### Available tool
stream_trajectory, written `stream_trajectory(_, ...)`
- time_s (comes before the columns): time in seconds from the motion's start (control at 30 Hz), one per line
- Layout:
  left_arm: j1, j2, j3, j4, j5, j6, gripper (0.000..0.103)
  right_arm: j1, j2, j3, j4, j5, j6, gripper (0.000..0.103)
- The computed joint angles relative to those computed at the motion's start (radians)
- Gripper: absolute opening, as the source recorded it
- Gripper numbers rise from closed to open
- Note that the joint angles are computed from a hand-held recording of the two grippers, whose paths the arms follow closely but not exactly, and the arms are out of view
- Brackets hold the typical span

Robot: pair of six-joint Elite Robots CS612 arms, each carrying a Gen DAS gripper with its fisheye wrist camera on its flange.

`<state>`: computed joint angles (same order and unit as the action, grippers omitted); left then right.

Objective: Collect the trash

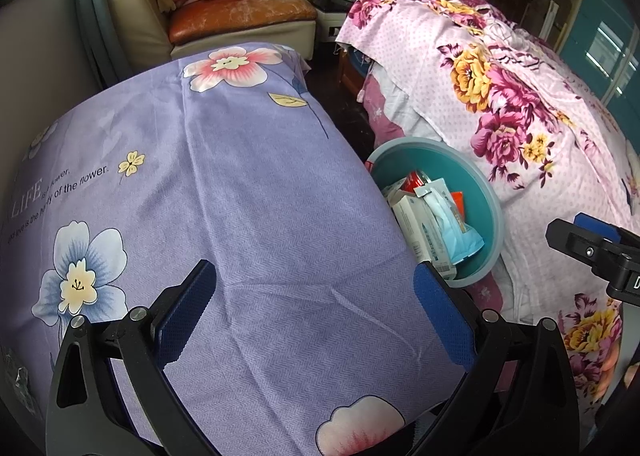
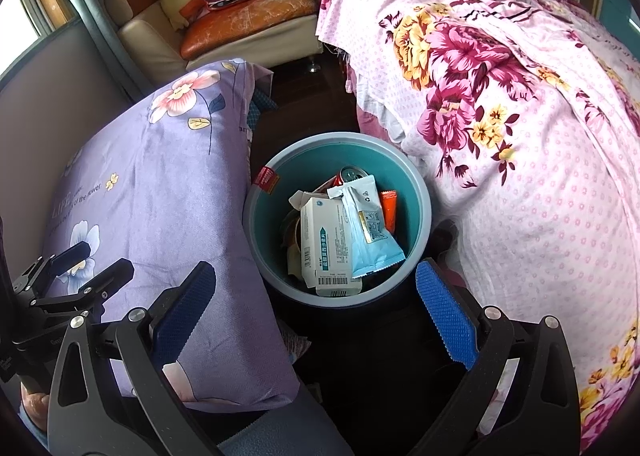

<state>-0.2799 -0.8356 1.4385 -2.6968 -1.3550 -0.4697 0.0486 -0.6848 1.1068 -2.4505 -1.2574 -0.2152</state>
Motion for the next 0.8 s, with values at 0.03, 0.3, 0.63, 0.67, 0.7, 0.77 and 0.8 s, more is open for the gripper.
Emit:
stream_trajectory(0.03, 0.0, -0.001, 0.0, 0.001, 0.001, -0.001, 0.099, 0.0, 0.0, -0.001, 0.001, 0.0, 0.0, 0.096)
stream_trajectory(0.3, 0.0, 0.0, -0.001, 0.0, 0.0, -0.003, 0.099, 0.002, 0.0, -0.003, 0.002, -0.003, 0.0, 0.096)
stream_trajectory(0.63, 0.0, -0.001, 0.0, 0.006, 0.01, -0.012, 0.099, 0.003, 0.001, -0.011, 0.008, -0.01, -0.002, 0.096)
stream_trajectory(0.67, 0.002, -0.001, -0.001, 0.009, 0.003, -0.018, 0.099, 0.002, 0.001, -0.013, 0.01, -0.01, -0.002, 0.096)
stream_trajectory(0.7, 0.001, -0.003, -0.001, 0.012, -0.003, -0.027, 0.099, 0.002, 0.001, -0.013, 0.009, -0.011, -0.003, 0.096)
stream_trajectory(0.77, 0.002, -0.003, 0.0, 0.015, -0.01, -0.037, 0.099, 0.001, 0.0, -0.011, 0.006, -0.013, -0.003, 0.096)
stream_trajectory(0.8, 0.0, -0.006, 0.002, 0.015, -0.007, -0.042, 0.099, 0.001, -0.001, -0.01, 0.004, -0.012, -0.002, 0.096)
